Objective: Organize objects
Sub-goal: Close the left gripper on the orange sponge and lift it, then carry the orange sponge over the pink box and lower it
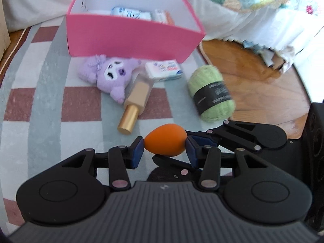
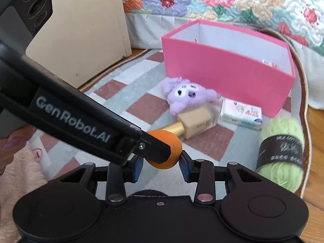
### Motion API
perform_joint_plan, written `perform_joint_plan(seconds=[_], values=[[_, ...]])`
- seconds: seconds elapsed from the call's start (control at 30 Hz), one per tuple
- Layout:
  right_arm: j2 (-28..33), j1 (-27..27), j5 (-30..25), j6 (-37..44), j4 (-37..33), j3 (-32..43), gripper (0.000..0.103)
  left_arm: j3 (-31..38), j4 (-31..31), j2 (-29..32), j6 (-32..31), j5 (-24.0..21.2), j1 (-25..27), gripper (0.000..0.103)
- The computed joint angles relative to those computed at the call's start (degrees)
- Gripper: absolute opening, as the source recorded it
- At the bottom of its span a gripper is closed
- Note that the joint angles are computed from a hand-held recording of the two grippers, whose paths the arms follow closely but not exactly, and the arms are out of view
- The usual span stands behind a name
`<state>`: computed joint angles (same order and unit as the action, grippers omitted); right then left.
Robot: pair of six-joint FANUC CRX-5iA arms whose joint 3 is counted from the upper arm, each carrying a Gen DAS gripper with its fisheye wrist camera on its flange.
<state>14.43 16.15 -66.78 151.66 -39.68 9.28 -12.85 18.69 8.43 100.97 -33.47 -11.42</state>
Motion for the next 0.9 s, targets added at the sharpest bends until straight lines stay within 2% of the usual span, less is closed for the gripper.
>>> perform_joint_plan(seconds=[0.17,0.27,0.4,0.67,0.9], values=[[-0.5,-0.3,-4.5,-2.4,0.5,4.0,0.044,-0.6,3.0,-3.6,-2.7,-1.5,0.7,0.044],[-0.1,-0.6,-8.8,-1.2,0.3,7.9,0.044,1.7,3.1,-4.5,-2.2,-5.3,1.4,0.044],[0.6,-0.7,-12.4,-2.8,0.2,12.8,0.044,5.7,0.8,-5.0,-1.1,-8.1,1.5,0.044],[3.0,-1.1,-15.6,-7.4,-1.4,21.6,0.044,14.3,-0.9,-3.6,0.0,-12.5,2.9,0.044],[9.1,0.8,-19.4,-14.6,0.3,33.9,0.044,23.0,-2.2,0.5,1.0,-15.6,4.5,0.044]])
